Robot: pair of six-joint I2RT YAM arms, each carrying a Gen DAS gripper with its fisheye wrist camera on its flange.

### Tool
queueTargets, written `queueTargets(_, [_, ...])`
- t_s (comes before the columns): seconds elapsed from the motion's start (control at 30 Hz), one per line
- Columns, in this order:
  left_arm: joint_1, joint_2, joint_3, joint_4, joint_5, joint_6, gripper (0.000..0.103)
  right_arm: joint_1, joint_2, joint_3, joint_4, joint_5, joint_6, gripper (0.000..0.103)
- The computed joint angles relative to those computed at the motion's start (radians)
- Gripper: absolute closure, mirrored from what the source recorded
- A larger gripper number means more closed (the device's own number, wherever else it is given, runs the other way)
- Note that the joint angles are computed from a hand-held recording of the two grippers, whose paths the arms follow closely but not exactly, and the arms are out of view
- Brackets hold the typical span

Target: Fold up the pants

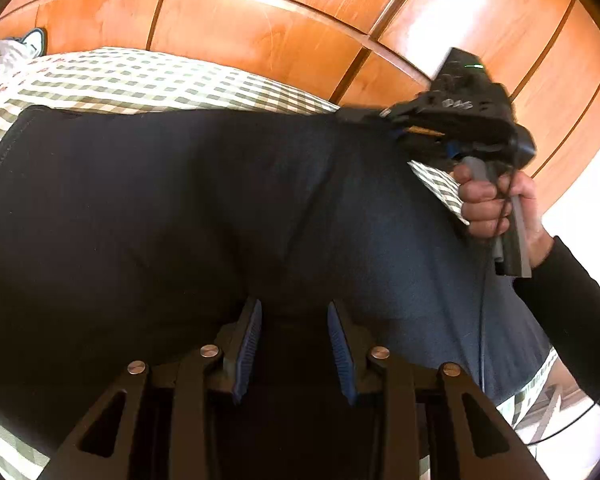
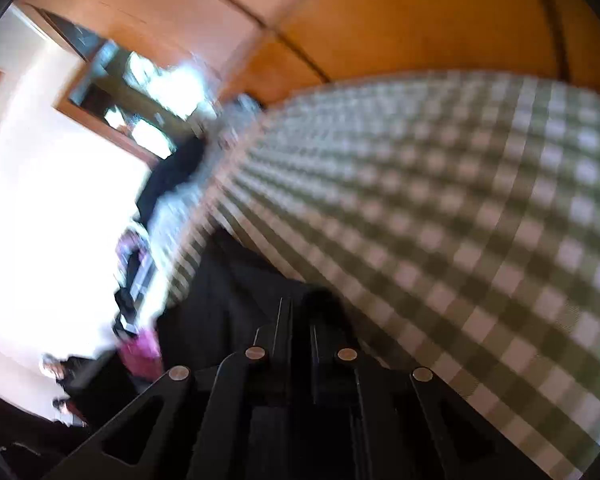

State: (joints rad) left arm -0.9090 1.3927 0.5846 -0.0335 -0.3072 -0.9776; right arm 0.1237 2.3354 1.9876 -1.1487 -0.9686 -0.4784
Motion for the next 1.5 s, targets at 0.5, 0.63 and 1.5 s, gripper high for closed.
queueTargets(0.5, [0.096, -0.127, 0.068, -0.179, 0.089, 0.012, 0.069, -0.034, -0.186, -0.232, 0.225, 0.174, 0.196, 0.086])
queueTargets(0.63, [0.186, -0.123, 0.133, -0.241, 0.093, 0.087, 0.069, -0.054, -0.322, -0.382, 0.236, 0.140, 0.163, 0.086])
queueTargets(1.5, [-0.007, -0.077, 0.133, -0.321, -0.113, -0.023, 0.069, -0.150, -0.922, -1.129, 0.573, 0.492, 0.247, 0.100])
